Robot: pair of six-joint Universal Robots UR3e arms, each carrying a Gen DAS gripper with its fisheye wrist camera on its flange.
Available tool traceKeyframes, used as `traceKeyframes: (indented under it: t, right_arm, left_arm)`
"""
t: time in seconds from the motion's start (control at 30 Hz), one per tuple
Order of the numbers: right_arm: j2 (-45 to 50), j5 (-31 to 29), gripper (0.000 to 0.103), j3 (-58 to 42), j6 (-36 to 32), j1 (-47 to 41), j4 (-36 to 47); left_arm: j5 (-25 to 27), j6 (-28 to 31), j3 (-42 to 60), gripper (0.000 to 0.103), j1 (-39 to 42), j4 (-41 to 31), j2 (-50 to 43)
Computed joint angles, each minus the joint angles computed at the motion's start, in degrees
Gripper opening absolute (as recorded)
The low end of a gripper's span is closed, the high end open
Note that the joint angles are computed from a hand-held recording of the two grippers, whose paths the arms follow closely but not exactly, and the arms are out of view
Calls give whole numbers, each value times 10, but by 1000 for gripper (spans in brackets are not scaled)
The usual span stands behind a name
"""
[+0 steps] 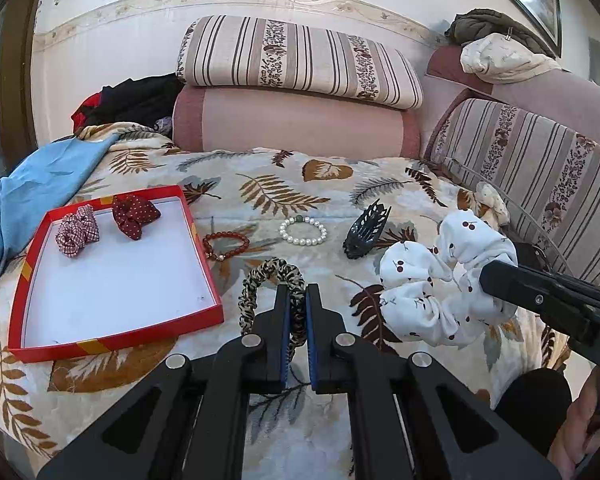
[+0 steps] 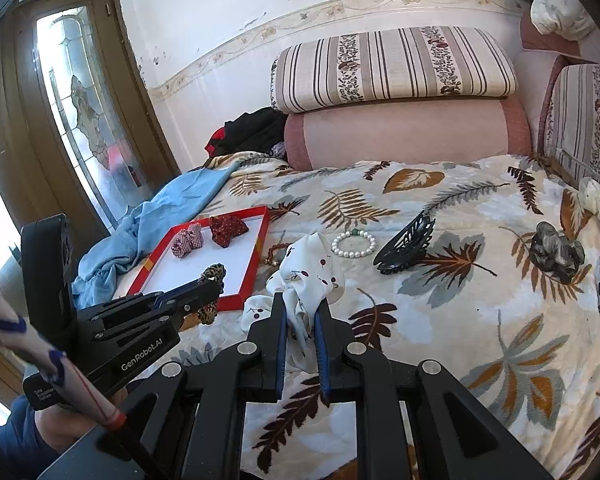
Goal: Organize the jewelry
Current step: 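Carry the white scrunchie and leopard bracelet over the tray with both tools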
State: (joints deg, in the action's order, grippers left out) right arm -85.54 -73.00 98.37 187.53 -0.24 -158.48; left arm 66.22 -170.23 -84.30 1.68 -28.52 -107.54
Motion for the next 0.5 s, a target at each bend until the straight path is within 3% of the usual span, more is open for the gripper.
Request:
traceKeyframes:
  t: [0.5]
  right_arm:
    - [81, -15, 15, -132, -10, 44, 48]
  left_arm:
    - [-8, -20, -6, 7, 50, 8, 11]
